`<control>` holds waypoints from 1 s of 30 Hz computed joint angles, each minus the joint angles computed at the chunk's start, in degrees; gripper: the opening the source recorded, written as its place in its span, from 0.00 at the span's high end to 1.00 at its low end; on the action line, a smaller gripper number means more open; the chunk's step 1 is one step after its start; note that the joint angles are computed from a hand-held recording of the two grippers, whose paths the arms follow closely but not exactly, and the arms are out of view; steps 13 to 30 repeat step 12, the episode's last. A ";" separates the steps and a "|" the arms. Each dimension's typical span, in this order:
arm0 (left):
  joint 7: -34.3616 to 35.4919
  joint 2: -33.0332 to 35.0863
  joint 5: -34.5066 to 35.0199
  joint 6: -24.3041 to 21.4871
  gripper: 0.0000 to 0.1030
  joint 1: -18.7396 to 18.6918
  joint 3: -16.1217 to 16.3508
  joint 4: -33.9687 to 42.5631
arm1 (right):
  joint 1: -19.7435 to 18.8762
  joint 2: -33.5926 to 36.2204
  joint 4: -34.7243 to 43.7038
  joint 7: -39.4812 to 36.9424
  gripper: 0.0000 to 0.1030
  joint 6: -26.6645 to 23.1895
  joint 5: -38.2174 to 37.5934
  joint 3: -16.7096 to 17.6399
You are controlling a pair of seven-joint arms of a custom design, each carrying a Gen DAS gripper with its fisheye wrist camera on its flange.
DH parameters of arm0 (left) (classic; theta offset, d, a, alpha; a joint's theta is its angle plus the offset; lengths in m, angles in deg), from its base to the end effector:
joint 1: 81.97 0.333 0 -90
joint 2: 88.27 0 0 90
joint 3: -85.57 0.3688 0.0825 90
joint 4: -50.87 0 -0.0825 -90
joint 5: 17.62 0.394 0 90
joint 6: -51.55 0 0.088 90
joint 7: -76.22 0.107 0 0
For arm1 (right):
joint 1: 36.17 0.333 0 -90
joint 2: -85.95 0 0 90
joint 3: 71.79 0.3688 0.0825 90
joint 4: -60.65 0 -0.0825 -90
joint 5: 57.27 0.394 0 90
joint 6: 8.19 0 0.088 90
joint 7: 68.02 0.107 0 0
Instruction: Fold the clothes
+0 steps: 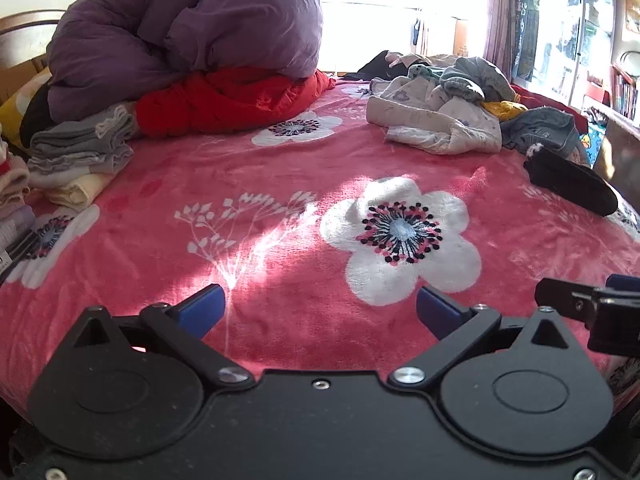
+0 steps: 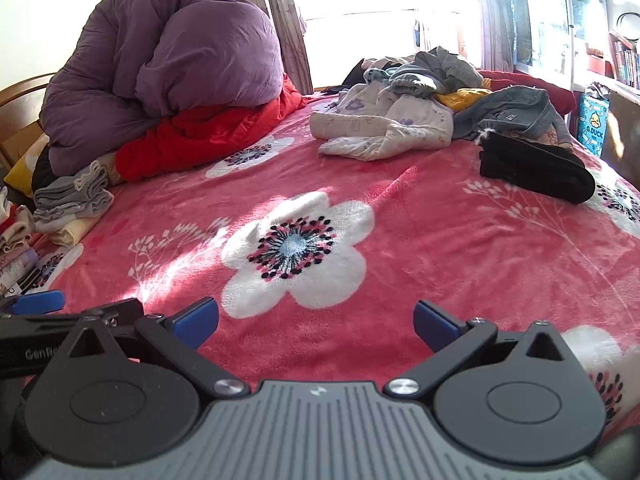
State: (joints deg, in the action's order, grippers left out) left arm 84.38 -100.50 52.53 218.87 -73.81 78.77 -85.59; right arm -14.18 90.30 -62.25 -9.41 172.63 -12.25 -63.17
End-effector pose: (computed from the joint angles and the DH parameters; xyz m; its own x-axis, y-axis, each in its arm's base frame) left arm 0.4906 -0.0500 0.5032 0.3142 -0.9492 0.0141 -0.5720 -0.2012 -0.7952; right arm 0.5464 0.2471 0.5078 0.3656 -0.9103 -0.1943 -0.6218 -0.0836 -0.7787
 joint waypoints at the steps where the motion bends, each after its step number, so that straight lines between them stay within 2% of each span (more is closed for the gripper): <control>1: -0.07 0.50 0.22 0.11 0.00 0.05 -0.02 0.05 | -0.06 0.40 0.05 -0.32 0.00 0.37 0.29 0.12; 4: -1.30 1.42 2.13 -0.26 0.00 0.21 -0.23 0.33 | 0.04 1.51 0.18 -0.11 0.00 1.34 0.21 0.11; 7: -1.88 1.91 2.40 1.69 0.00 0.20 0.60 0.44 | 1.37 2.55 0.22 2.61 0.00 2.92 -3.14 -1.35; 10: -2.63 2.05 3.53 2.12 0.00 0.31 0.62 0.34 | 0.05 3.13 0.20 1.55 0.00 4.86 -3.20 0.59; 30: -3.02 2.09 4.53 2.76 0.00 0.40 0.65 0.32 | 0.29 3.29 0.13 1.58 0.00 5.09 -3.92 0.55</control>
